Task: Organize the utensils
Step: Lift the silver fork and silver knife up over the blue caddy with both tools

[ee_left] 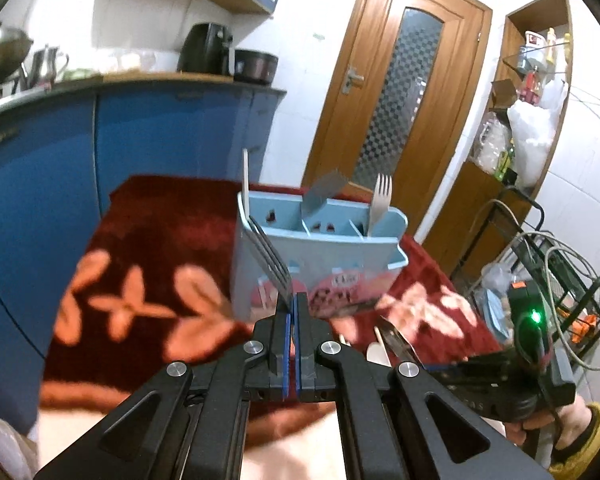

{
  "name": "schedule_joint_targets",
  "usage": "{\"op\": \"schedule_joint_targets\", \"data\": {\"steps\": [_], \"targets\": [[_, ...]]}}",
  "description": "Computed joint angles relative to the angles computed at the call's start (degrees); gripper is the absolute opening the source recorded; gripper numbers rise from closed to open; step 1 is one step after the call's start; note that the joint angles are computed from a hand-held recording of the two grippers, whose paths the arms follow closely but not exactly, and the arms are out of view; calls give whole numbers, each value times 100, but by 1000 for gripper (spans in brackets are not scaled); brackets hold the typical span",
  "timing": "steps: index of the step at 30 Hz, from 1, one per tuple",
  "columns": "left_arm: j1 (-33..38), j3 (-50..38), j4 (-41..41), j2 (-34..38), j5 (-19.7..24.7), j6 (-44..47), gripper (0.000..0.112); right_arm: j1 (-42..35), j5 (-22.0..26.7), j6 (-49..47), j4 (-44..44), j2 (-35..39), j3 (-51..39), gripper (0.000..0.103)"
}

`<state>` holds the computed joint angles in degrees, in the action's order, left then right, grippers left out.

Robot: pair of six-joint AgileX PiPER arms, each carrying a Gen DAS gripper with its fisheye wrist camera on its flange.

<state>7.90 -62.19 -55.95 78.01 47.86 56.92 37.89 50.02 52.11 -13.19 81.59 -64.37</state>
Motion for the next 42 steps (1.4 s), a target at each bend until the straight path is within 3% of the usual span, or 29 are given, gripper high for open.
{"op": "schedule_joint_targets", "data": {"steps": [8, 14, 23, 27, 32, 42], "targets": [[44, -493, 33, 4, -7, -212, 1, -145, -1057, 470, -133, -909, 970, 9], [31, -954, 36, -10, -55, -407, 1, -23, -1653, 1159, -711, -984, 1145, 9], [-247, -1936, 473, 343, -328, -984, 1, 172, -1943, 1989, -1639, -1240, 1212, 9], [-573, -2302, 978, 630, -764, -1424, 1, 174, -2083, 2343, -2093, -1366, 1260, 9], [-918, -2221, 1447, 846, -1391, -1644, 1, 342, -1959, 3183, -3183, -1407, 1249, 9], [-1146, -1864, 1236, 1285, -1619, -1339, 1, 235, -1687, 3743, -4247, -1182, 919, 9]]}}
